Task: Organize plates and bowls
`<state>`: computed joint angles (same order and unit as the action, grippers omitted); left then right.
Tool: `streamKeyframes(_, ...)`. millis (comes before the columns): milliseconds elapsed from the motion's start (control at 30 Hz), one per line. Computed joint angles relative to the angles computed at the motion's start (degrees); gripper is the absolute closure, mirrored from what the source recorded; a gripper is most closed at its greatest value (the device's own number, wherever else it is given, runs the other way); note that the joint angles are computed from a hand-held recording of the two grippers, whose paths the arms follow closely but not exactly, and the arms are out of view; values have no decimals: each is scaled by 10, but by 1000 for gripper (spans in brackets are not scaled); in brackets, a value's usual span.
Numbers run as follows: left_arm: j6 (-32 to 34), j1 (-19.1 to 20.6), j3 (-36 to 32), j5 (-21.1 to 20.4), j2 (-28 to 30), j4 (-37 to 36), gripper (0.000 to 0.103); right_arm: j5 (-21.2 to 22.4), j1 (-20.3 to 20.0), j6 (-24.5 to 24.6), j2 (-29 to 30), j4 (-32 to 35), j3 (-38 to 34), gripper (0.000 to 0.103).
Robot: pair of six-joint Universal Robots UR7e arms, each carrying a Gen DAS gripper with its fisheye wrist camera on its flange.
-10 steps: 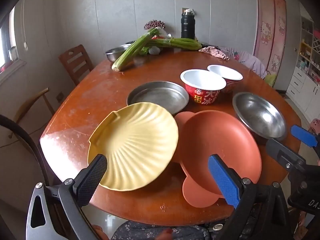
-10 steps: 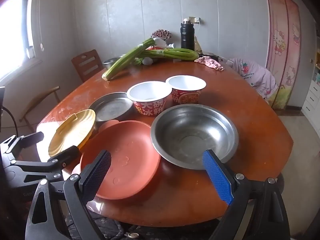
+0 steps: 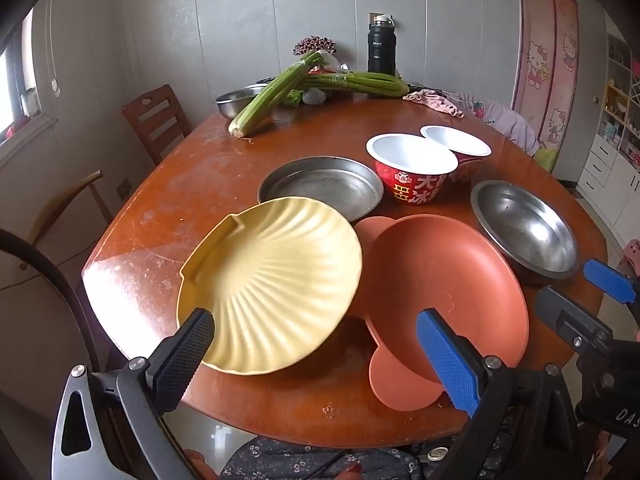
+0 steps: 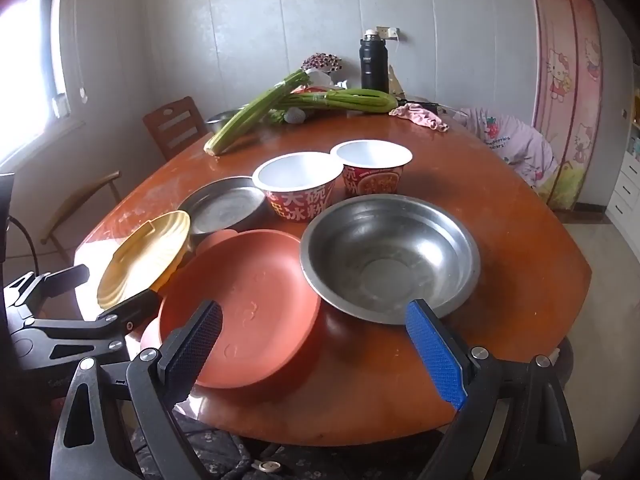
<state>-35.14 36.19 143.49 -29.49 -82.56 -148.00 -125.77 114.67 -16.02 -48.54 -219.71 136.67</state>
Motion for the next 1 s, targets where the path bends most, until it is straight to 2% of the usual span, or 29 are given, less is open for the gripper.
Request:
streamKeyframes(433, -15, -1, 3, -2, -9, 12, 2, -4, -5, 8, 2, 30, -6, 9)
streamKeyframes(1000, -27, -6, 6, 0, -15, 24, 2, -4, -4, 8, 2, 28, -2, 9)
